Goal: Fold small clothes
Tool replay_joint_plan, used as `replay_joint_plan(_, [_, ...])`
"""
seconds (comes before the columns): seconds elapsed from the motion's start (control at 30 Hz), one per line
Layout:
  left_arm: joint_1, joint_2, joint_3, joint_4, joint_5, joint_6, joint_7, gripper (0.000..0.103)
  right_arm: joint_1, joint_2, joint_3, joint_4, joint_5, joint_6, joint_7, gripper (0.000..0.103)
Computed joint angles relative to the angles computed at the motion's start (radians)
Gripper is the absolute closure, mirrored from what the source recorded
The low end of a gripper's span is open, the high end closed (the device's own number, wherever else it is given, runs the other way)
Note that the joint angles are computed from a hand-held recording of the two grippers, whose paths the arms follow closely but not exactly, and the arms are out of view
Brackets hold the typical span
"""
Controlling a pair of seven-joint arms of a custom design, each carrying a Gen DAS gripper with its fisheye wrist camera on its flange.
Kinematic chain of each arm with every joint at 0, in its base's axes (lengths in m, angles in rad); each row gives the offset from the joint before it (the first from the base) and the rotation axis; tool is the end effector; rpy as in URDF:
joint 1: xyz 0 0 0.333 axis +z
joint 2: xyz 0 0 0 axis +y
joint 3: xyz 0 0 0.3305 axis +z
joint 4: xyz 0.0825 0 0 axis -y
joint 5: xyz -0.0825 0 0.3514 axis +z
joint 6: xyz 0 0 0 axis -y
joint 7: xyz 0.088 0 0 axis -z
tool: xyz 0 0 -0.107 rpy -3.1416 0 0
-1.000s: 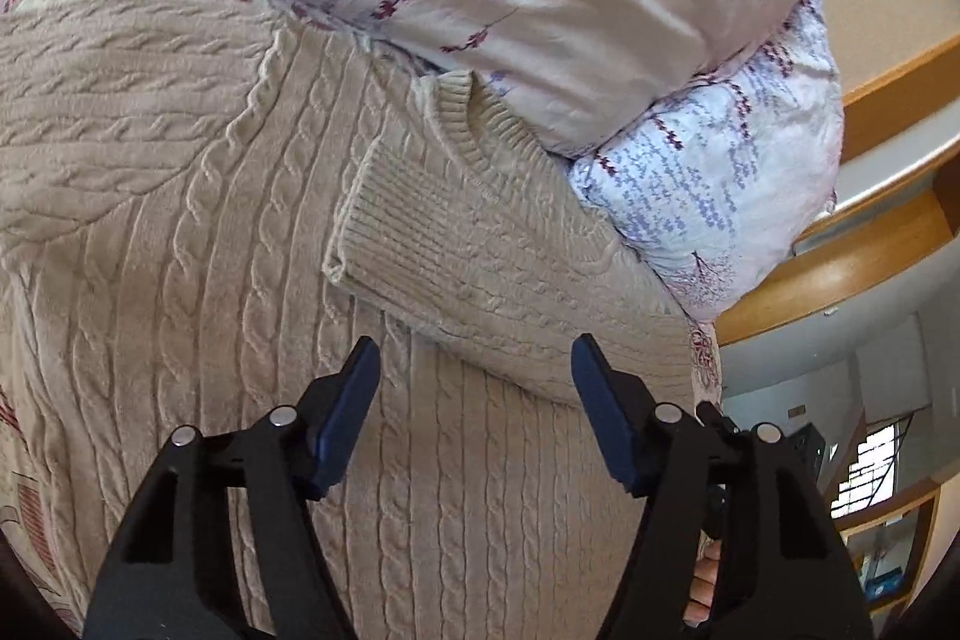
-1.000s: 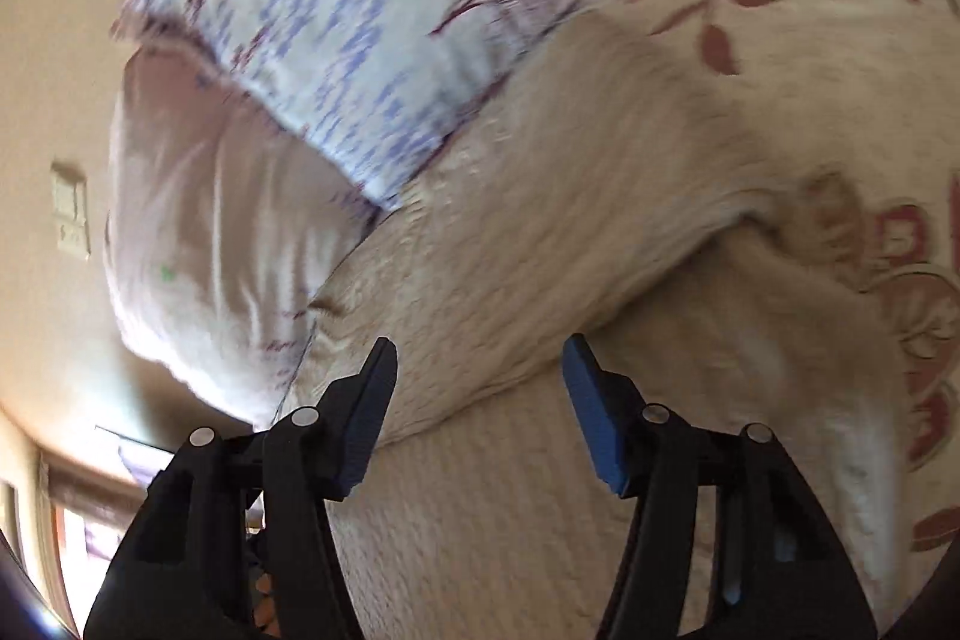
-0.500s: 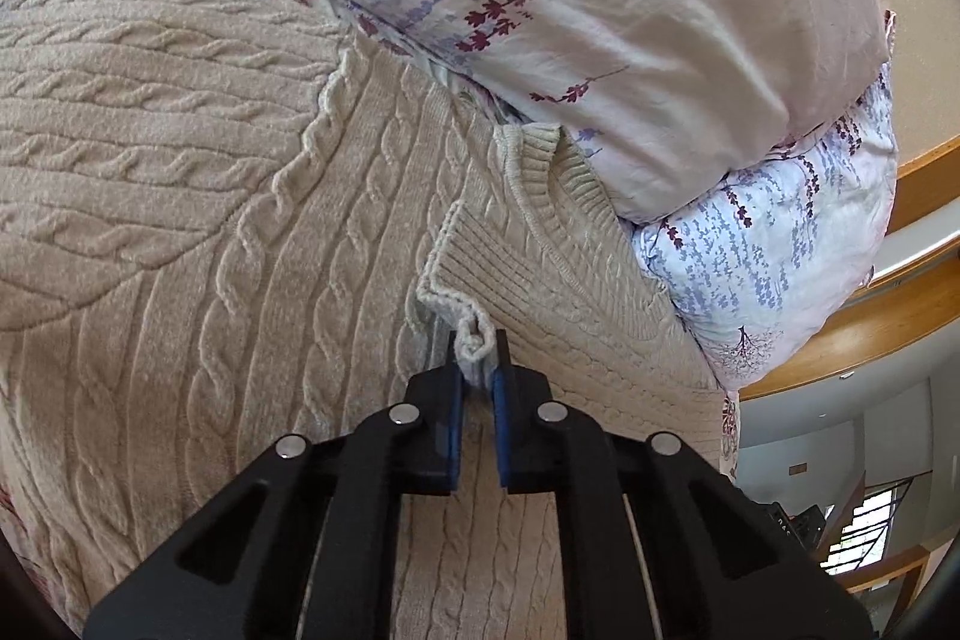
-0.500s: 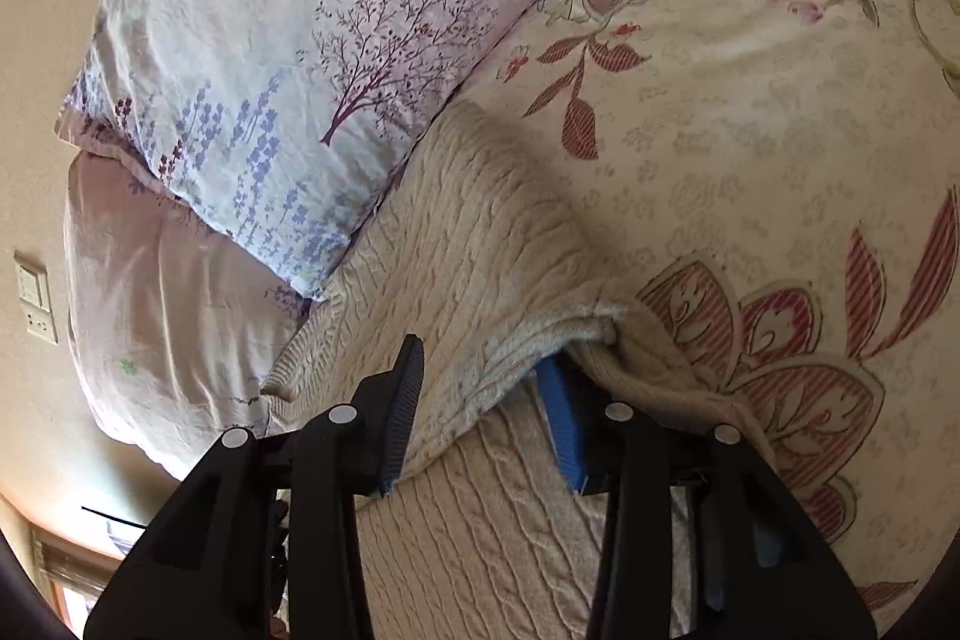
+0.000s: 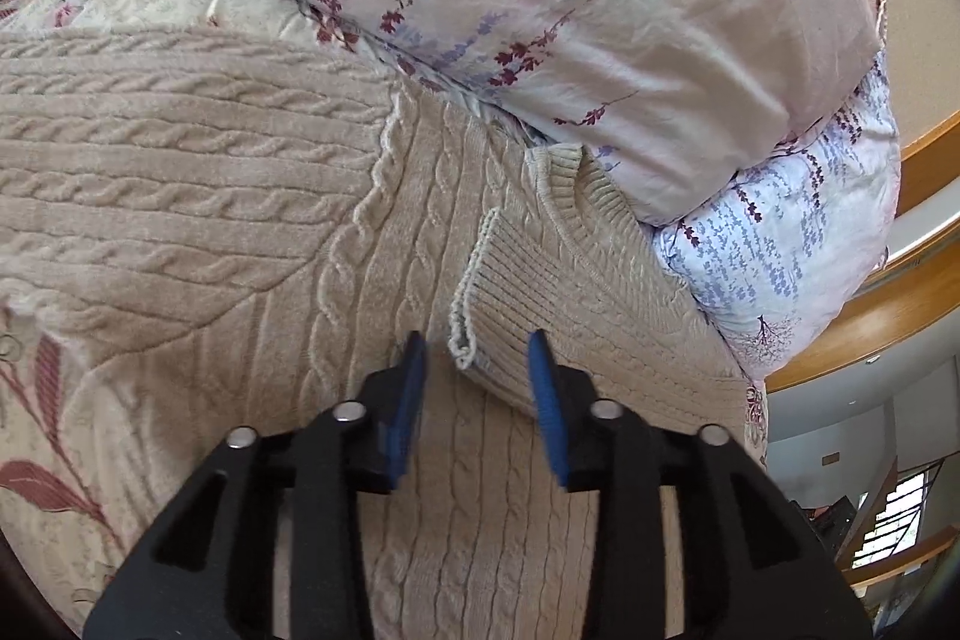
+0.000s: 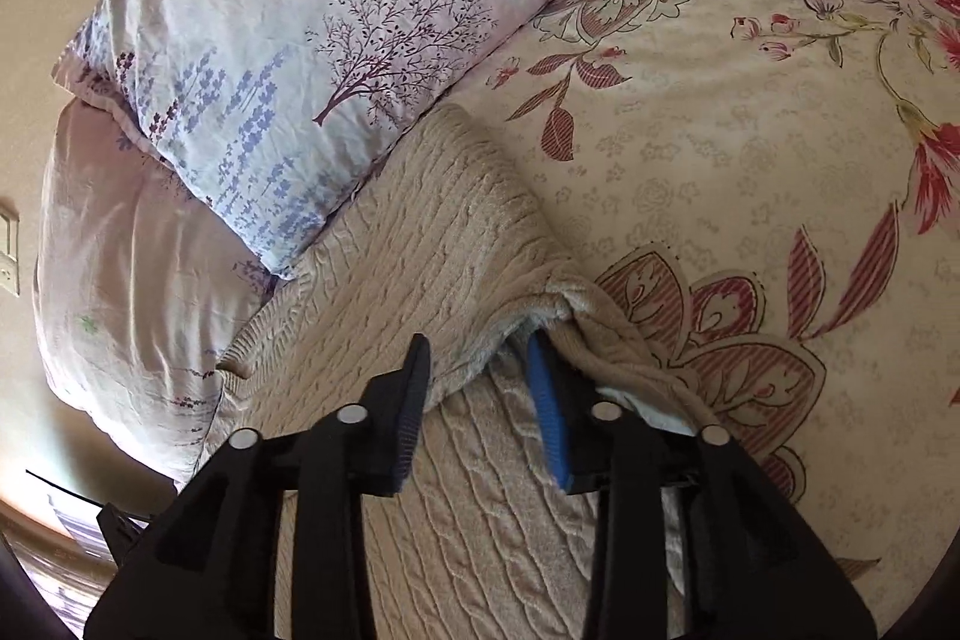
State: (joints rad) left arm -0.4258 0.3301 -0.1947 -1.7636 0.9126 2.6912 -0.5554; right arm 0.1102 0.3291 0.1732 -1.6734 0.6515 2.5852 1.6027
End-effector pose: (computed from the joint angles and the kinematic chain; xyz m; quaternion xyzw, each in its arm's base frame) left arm 0.5283 -0.3904 0.4701 -0.8573 0.3369 -0.3818 0.0765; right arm 0.6492 0.1612 0.5049 -0.5737 0.7269 0.0557 0.3733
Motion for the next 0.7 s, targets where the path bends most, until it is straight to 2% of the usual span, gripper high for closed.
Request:
replay_joint_plan(0.03, [-0.008, -0.034, 0.005, -0.032, 0.022, -0.01, -0.014, 0.046, 0.004, -0.015, -0.001, -0.014, -0.011, 0.006, -0.008, 0.053])
replay_joint_plan(0.07, [-0.012, -0.073, 0.003, -0.071, 0.04, -0.021, -0.023, 0.043, 0.006, -0.03, -0.001, -0.029, -0.018, 0.013, -0.021, 0.051])
replay_joint_plan(0.17, [-0.006, -0.209, -0.017, -0.215, 0.081, -0.055, -0.084, 0.037, 0.005, -0.063, 0.008, -0.057, 0.005, 0.009, -0.089, 0.051])
replay_joint_plan(0.3, [0.022, -0.415, -0.07, -0.419, 0.063, -0.158, -0.206, 0.037, 0.014, -0.071, 0.009, -0.052, 0.036, -0.005, -0.165, 0.051])
replay_joint_plan(0.4, [0.046, -0.536, -0.097, -0.537, -0.015, -0.226, -0.263, 0.037, 0.026, -0.043, 0.013, -0.011, 0.055, -0.008, -0.203, 0.049])
replay_joint_plan(0.43, [0.054, -0.564, -0.101, -0.57, -0.033, -0.231, -0.29, 0.037, 0.023, -0.024, 0.02, 0.012, 0.074, -0.021, -0.215, 0.042])
replay_joint_plan(0.5, [0.071, -0.609, -0.104, -0.63, -0.061, -0.224, -0.349, 0.038, 0.038, 0.013, 0.01, 0.052, 0.044, -0.036, -0.189, 0.038])
replay_joint_plan(0.6, [0.112, -0.662, -0.124, -0.703, -0.014, -0.186, -0.498, 0.042, 0.049, 0.047, 0.004, 0.084, -0.02, -0.066, -0.132, 0.038])
replay_joint_plan(0.7, [0.138, -0.687, -0.135, -0.725, 0.01, -0.205, -0.587, 0.043, 0.037, 0.039, 0.023, 0.06, -0.011, -0.058, -0.153, 0.037])
